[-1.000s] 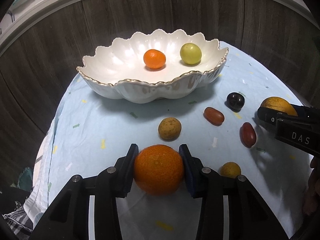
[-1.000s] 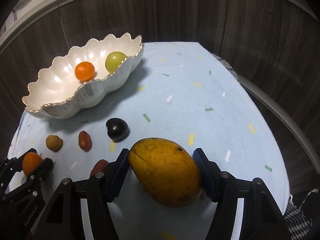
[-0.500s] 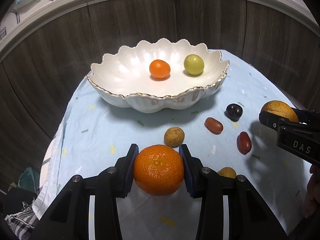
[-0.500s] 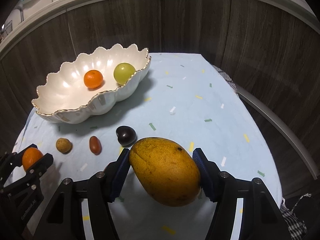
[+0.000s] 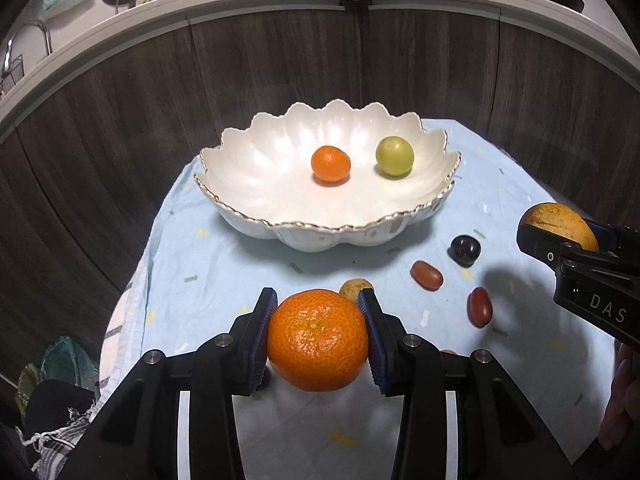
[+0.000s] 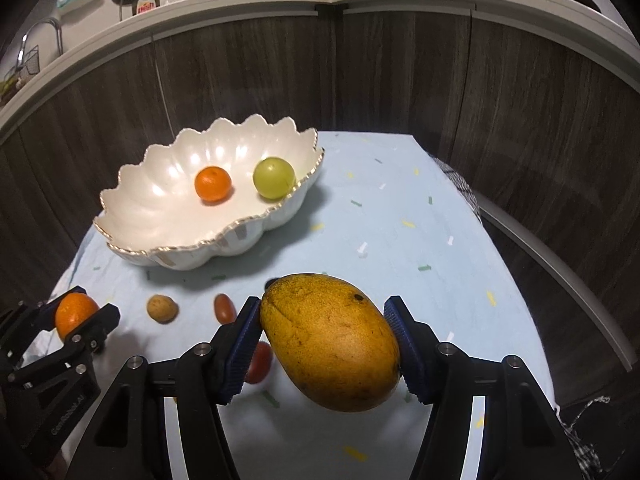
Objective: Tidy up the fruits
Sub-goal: 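Grasp the second mandarin with the left tool while the right tool grasps the mango, then carry the mandarin and mango over the white bowl with both tools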
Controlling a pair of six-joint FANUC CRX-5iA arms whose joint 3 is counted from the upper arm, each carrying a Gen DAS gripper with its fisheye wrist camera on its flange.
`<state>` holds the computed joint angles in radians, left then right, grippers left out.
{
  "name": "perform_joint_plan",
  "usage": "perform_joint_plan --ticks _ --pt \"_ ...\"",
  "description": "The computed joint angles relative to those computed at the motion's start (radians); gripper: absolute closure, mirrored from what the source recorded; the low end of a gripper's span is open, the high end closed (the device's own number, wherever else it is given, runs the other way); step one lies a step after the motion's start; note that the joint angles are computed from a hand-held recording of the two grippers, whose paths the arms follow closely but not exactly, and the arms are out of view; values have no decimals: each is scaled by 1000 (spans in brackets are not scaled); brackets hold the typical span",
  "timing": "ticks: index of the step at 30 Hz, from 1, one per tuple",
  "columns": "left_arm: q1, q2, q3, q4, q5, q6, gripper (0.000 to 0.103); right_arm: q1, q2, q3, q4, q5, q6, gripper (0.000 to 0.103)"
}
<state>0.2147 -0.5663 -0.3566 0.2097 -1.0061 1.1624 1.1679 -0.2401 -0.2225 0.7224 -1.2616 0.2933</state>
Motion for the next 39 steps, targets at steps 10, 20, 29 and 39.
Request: perform_joint_plan --ticks 10,20,29,39 --pt "12 11 41 9 12 15 62 -3 16 45 42 39 -3 41" --pt "31 46 91 14 55 36 62 -29 62 118 67 94 33 42" --pt "22 105 153 21 109 56 62 -75 112 187 84 145 81 43" --pt "11 162 204 9 144 80 62 -118 156 236 70 197 124 44"
